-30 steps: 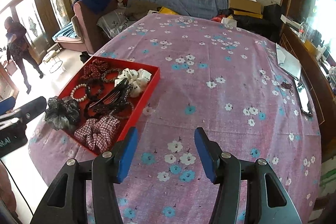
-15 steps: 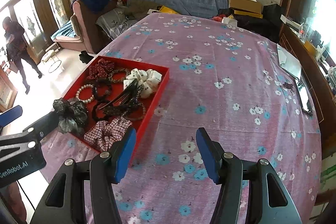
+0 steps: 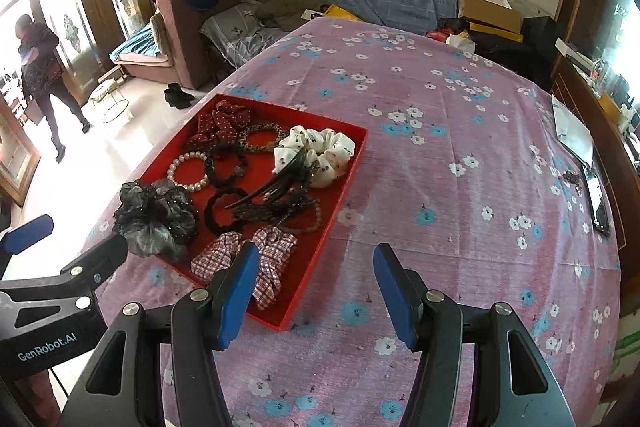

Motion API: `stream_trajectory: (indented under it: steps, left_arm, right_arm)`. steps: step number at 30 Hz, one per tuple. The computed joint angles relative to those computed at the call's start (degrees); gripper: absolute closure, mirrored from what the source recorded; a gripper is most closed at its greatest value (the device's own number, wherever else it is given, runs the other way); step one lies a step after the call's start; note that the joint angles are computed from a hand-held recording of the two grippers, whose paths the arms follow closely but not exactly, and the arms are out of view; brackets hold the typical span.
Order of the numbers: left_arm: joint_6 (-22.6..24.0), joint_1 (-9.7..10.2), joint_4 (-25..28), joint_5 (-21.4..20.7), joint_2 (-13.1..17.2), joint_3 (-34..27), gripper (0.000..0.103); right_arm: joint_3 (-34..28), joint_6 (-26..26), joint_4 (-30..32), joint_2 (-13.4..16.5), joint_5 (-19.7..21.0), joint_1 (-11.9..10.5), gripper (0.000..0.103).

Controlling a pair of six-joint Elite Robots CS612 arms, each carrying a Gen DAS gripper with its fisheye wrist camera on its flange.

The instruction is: Organize jewelry

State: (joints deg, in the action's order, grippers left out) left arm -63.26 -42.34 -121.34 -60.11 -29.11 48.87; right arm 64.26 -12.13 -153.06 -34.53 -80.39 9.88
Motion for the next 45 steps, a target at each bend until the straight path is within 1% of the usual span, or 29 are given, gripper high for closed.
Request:
stream_trajectory:
  steps: [7, 17, 22, 25, 35, 45]
  left_arm:
    - [1.4, 0.38, -2.3, -1.5, 0.0, 0.3, 0.001]
    - [2.5, 0.58, -3.2, -2.6, 0.4, 0.1, 0.001]
    - [2.3, 0.58, -3.0, -2.7, 0.4, 0.2, 0.001]
    - [1.8, 0.61, -2.2, -2.8, 0.4, 0.1, 0.001]
    - [0.2, 0.91, -2.0, -3.5, -0.2, 1.3, 0.001]
    - [0.3, 1.10, -1.4, -3.8, 0.2, 0.7, 0.001]
  right_arm:
    - [-0.8, 1.5, 0.6, 0.4, -1.2, 0.2, 0.039]
    - [-0.6, 2.2, 0.5, 0.3, -2.8, 0.4, 0.039]
    - [-0.6, 2.2, 0.7, 0.3, -3.3, 0.6, 0.039]
    - [-0.5, 2.1, 0.6, 0.3, -3.5, 0.6, 0.039]
    - [-0.9, 1.3, 1.4, 0.6, -3.7, 1.0, 0.039]
    - [-1.9, 1.8, 3.1, 1.1, -4.0, 1.1, 0.039]
